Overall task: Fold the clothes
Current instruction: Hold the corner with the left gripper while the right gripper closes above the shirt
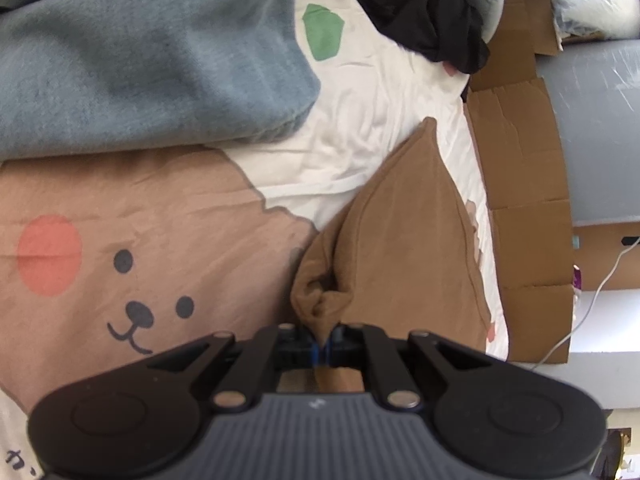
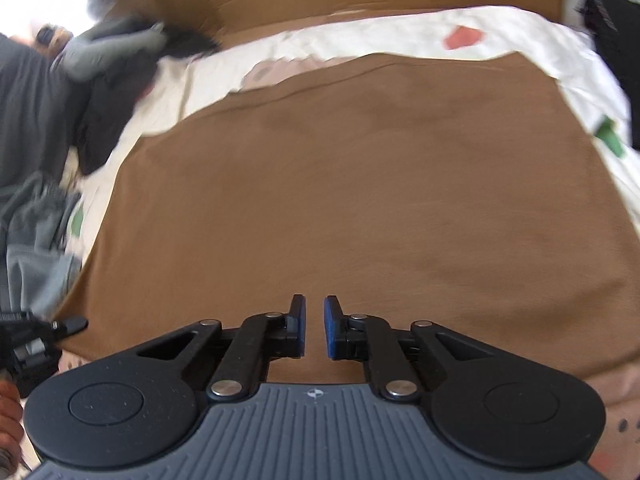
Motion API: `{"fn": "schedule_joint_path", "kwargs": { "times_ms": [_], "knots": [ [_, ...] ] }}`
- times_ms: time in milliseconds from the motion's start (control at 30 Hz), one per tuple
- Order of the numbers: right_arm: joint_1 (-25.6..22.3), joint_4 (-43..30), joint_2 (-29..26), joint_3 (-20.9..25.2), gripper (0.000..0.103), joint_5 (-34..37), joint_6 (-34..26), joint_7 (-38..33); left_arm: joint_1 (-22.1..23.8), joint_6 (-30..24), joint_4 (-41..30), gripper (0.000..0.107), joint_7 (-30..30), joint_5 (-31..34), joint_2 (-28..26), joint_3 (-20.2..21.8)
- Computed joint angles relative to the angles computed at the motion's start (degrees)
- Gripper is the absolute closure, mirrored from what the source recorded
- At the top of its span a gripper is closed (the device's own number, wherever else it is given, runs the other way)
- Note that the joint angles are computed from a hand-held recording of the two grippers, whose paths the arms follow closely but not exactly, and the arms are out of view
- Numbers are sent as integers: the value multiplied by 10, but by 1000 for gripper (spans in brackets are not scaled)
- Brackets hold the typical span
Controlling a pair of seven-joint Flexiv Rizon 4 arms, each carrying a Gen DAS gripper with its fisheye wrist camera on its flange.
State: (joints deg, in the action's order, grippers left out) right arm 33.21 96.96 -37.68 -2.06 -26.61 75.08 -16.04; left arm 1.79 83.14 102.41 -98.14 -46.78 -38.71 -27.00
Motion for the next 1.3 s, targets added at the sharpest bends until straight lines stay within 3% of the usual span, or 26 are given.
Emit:
{"fn": "schedule_joint_path", "kwargs": {
  "times_ms": [167,400,600,800,1033,1300],
  "knots": [
    [4,-27,-24,23,96,1,-34,-33,19,24,12,104,9,-17,-5,-32],
    [64,35,2,-30,95,-59,-31,36,69,78,32,104,22,1,-17,-106],
    [30,26,6,10,96,-58,-44,-6,82,77,35,103,-2,47,-18,-113],
    [62,48,26,-71,99,-110,-9,118,107,86,41,102,-28,86,-30,-136],
    [22,14,5,-23,99,-95,-29,95,135,118,63,91,-86,117,-46,-160],
    [12,-8,-16,3,99,-59,-37,60,165,151,74,94,-136,173,-77,-188]
  ]
}}
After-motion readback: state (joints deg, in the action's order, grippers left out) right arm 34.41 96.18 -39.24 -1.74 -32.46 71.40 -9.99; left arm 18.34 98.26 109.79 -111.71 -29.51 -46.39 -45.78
